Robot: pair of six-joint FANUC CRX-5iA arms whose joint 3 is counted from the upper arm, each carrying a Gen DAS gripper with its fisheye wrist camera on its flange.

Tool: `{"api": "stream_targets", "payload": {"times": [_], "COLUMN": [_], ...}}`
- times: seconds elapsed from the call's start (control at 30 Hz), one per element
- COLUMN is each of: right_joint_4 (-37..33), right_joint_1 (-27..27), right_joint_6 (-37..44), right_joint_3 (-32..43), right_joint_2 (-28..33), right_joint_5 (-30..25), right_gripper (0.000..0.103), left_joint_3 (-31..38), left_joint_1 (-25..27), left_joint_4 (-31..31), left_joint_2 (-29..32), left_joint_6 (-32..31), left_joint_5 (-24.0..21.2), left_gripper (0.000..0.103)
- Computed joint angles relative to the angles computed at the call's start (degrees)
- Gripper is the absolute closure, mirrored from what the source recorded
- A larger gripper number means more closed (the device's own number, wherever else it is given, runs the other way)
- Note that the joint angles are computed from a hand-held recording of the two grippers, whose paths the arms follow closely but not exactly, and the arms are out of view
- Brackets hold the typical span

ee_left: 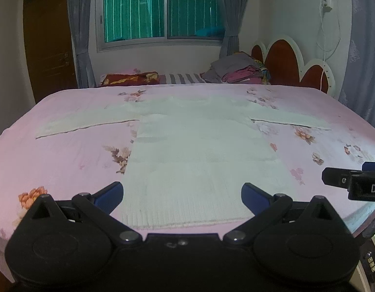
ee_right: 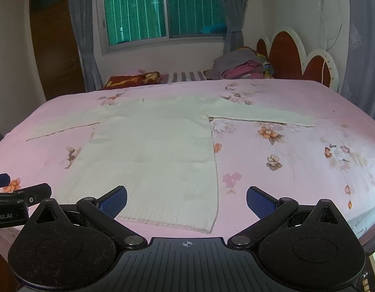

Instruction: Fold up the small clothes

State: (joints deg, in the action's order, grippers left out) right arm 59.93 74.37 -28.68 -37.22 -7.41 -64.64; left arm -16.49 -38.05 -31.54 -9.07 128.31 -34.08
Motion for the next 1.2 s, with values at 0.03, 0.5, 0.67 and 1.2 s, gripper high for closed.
{"api": "stream_targets", "payload": {"times": [0.03, 0.5, 0.67, 1.2], "right_joint_4": [0.11, 1.97, 2.24, 4.2], "right_joint_1": [-0.74, -11.18, -13.87, -28.39], "right_joint_6": [0.32, 3.21, 3.62, 6.96], "right_joint_3": [0.21, 5.48, 7.89, 6.61], "right_joint_2": [0.26, 6.33, 8.81, 9.92], "right_joint_5": [0.46, 4.37, 4.28, 12.61], "right_gripper": [0.0, 0.0, 0.0, 0.0], "left_joint_3": [0.21, 3.55, 3.63, 24.87], "left_joint_1": [0.81, 9.31, 11.84, 8.02], "left_joint_4": [1.11, 13.74, 22.87, 20.39], "left_joint_2": [0.62, 8.96, 12.12, 30.25], "left_joint_6": [-1.36, -19.12, -29.0, -24.92], "left_joint_5": [0.75, 11.49, 15.45, 8.17], "left_gripper": [0.0, 0.0, 0.0, 0.0]}}
